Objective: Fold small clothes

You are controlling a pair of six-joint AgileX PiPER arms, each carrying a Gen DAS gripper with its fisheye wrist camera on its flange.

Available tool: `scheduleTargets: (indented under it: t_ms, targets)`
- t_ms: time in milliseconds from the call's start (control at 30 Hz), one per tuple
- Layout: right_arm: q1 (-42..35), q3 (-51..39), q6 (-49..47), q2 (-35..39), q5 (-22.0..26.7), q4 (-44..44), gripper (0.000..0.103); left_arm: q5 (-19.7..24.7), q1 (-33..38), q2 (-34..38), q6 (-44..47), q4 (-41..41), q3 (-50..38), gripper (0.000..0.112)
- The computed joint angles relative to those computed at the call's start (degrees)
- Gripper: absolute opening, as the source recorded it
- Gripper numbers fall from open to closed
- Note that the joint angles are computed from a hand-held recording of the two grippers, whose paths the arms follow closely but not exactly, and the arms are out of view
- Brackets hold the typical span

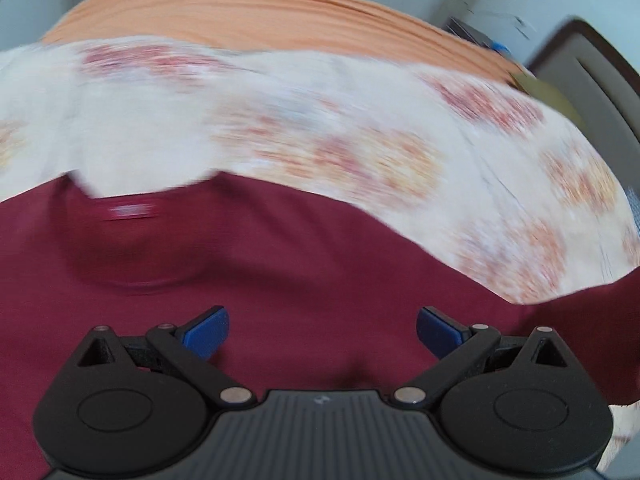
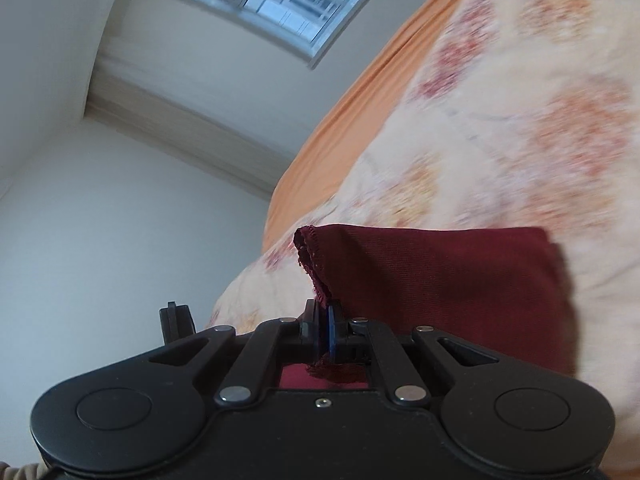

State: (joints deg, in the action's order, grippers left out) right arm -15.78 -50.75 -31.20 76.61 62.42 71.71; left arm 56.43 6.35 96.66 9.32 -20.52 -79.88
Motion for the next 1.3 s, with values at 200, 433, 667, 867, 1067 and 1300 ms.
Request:
scheduleTargets:
  t_ms: [200,433,667,867,1067,1300]
  targets:
    - [28.48,-9.71,5.09,9.93,-17.13,2.34,0.003,5.39,22.26,1.21,14.08,-8.99,0.93,0.102]
    - [49.75,-20.75,17.29,25.05,-30.96,-12.69,0.004,8.63,33.42,8.55,21.48,-13.11,-1.01,0.102]
    - [55.22,-22.73,21.27,30.79,-32.40,-19.60,0.026,8.45,32.32,12.66,25.54,-12.37,-0.48,0.102]
    - [49.01,-4.65,13.98,15.00,-32.62,-14.44,0.039,7.79,27.52,11.91,32.37,-13.97,2.95,0.096]
    - [40.26,5.79,18.29,1.86,-27.76,-18.91,0.040,0.23,23.13,10.52,40.18,-15.76,9.03,0.093]
    - [33.81,9.21,20.22,-4.79,-23.64,-21.75,0.040,-3.06,23.47,8.65,42.23,-21.38,14.23,0.061]
